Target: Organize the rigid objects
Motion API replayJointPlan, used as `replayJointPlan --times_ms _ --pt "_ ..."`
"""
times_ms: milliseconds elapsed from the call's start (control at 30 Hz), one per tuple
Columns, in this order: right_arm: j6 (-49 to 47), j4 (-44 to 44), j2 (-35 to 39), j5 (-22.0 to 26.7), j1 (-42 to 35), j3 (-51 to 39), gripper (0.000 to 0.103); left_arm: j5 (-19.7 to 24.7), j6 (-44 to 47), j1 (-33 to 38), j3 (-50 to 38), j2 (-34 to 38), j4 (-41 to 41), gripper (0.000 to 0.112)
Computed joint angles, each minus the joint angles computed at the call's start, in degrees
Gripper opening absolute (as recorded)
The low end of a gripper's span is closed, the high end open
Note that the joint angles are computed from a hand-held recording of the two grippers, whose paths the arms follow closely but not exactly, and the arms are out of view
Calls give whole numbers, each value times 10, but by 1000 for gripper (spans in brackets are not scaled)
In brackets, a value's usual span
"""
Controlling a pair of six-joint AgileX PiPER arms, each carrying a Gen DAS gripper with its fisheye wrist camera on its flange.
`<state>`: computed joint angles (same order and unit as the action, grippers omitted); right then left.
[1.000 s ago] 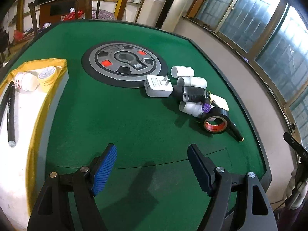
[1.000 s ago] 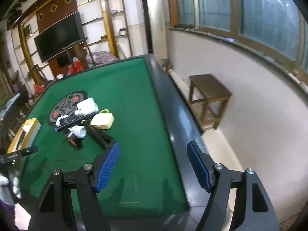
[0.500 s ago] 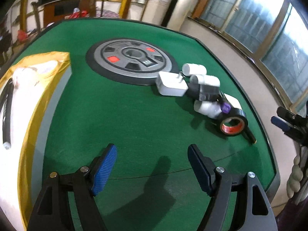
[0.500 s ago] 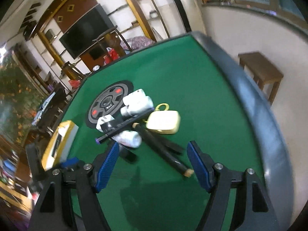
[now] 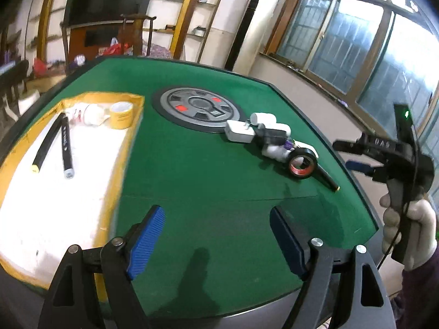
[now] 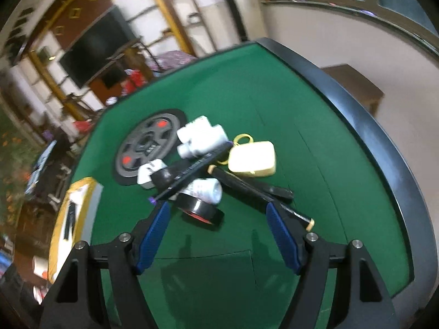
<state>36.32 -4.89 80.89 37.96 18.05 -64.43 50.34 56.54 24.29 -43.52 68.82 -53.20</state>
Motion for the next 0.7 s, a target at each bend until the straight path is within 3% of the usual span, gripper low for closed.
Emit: replayJointPlan --times_ms 33,167,400,567,700 --pt "25 -19 11 14 8 -11 72 30 22 32 -13 24 -14 82" --pt "42 -33 56 37 27 -59 72 76 53 61 -42 60 -21 83" --pt "-88 73 131 13 8 -122 72 51 28 22 -40 67 -18 83" --pt "-260 243 180 -2 -48 -137 72 -2 -15 -20 -20 37 -7 83" --pt "-366 350 173 1 -68 -112 74 -5 -50 -26 -35 48 4 83"
